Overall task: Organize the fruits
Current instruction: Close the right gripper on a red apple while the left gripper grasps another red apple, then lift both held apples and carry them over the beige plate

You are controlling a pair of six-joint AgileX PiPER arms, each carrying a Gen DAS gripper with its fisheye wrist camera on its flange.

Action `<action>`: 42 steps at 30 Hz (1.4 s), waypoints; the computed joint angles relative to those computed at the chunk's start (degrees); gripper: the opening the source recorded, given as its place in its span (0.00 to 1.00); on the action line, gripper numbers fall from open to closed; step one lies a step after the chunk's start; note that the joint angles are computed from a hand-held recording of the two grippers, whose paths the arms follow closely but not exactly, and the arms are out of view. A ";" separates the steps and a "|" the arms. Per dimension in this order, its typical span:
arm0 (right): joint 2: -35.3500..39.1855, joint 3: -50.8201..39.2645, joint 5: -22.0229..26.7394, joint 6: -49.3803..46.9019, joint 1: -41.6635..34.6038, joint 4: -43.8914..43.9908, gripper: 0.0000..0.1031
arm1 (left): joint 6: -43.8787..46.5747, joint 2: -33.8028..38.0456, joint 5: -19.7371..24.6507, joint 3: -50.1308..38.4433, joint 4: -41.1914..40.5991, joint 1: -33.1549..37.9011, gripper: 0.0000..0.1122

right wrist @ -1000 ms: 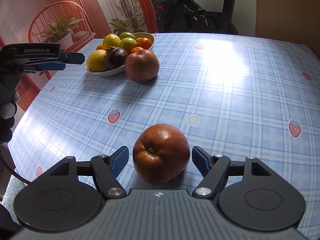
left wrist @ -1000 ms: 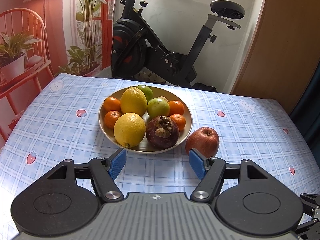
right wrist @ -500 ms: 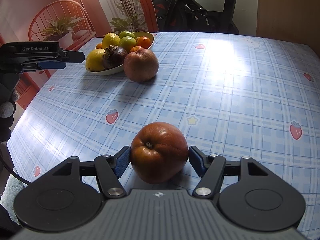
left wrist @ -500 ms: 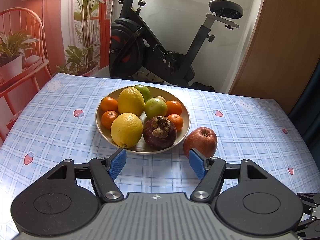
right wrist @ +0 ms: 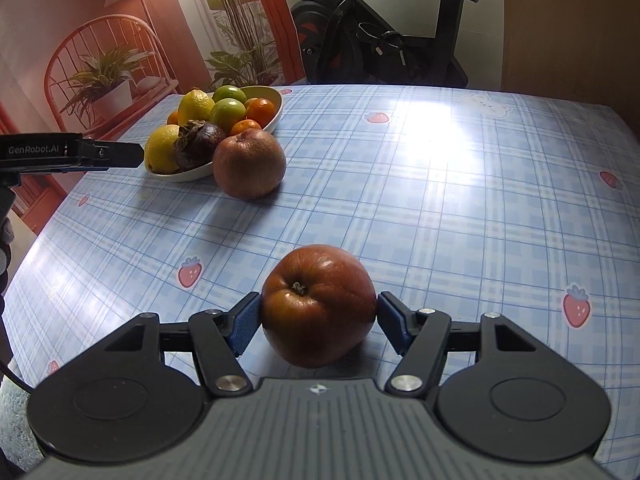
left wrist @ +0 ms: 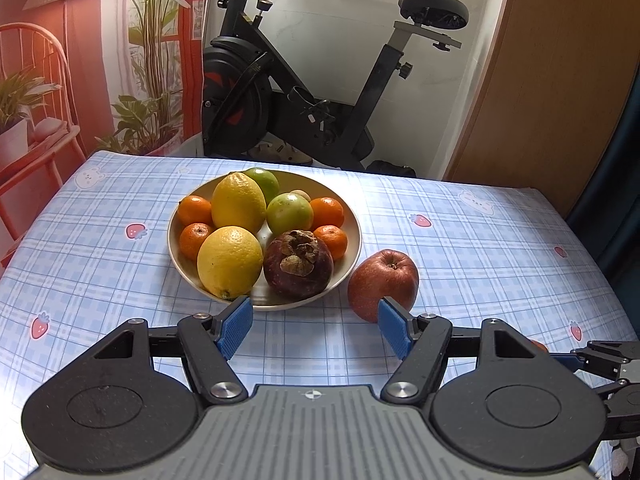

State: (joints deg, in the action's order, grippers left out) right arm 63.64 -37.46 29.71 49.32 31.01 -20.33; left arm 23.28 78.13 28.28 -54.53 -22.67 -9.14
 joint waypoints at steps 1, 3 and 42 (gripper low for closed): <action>0.31 -0.11 -0.59 -1.32 -1.11 0.54 0.64 | 0.72 0.44 -0.34 -0.07 -0.50 -0.32 0.64; 0.85 -0.33 -1.98 -4.22 -3.38 1.75 0.64 | 2.71 1.40 -1.12 -0.23 -1.62 -0.90 0.64; 0.91 2.81 -9.74 -37.08 -20.06 29.32 0.64 | 11.60 19.73 -3.55 -8.93 -8.51 -9.51 0.58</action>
